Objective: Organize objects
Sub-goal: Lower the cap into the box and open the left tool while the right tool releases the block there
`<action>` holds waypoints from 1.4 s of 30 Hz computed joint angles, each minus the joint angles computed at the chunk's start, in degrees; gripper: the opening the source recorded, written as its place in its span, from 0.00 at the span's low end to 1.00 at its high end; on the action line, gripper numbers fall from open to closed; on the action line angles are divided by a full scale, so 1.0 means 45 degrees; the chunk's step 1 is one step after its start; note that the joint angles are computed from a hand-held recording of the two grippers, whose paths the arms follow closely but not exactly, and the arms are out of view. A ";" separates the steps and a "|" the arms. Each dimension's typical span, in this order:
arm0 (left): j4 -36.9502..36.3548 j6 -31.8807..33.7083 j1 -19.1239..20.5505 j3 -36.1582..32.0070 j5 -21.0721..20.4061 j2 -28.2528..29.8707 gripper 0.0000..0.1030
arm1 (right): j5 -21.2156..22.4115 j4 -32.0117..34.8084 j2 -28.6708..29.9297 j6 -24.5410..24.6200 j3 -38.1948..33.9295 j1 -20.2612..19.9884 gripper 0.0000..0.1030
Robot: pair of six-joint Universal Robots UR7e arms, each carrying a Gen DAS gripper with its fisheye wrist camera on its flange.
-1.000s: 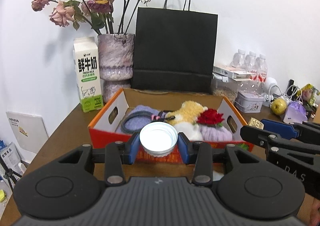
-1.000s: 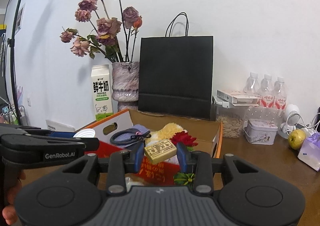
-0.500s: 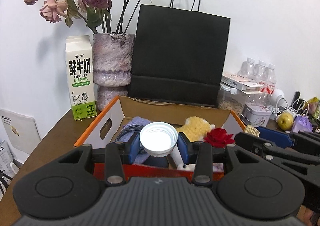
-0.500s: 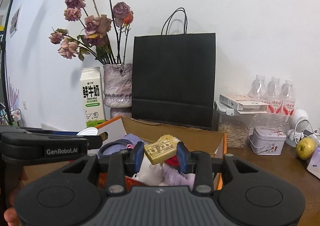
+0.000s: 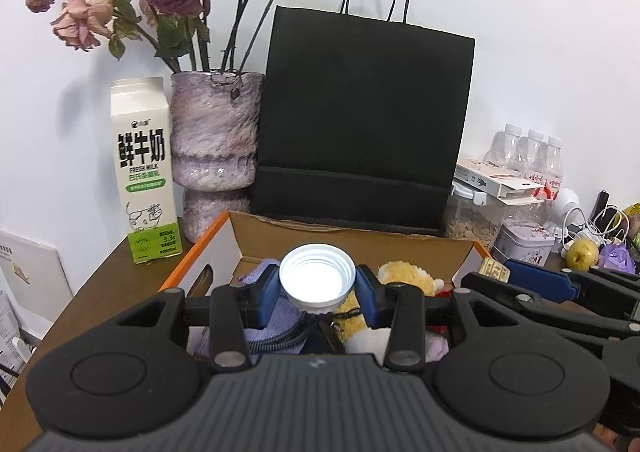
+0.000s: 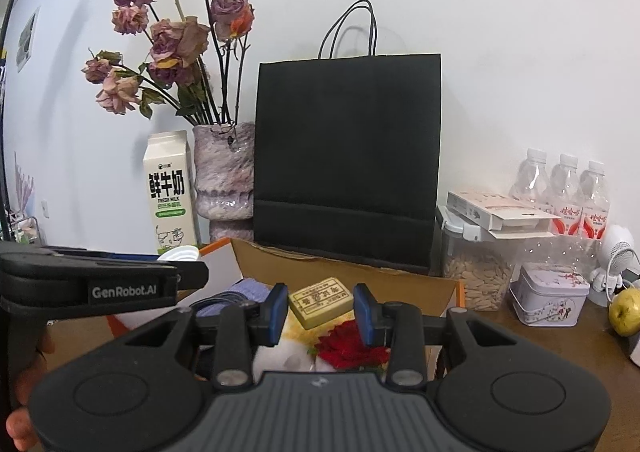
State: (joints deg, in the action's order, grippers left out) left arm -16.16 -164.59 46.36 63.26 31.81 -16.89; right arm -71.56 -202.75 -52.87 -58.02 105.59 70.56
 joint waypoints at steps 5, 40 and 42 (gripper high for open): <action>-0.0074 0.0338 0.0212 -0.0423 0.0182 0.0113 0.40 | -0.0177 0.0280 0.0281 0.0018 -0.0503 0.0155 0.33; -0.1372 0.2387 0.1025 -0.1782 -0.0096 0.0680 1.00 | -0.1738 0.0290 0.1787 -0.0047 -0.2461 0.0686 1.00; -0.1192 0.2279 0.1037 -0.1897 -0.0130 0.0735 1.00 | -0.1839 0.0354 0.1803 -0.0037 -0.2501 0.0699 1.00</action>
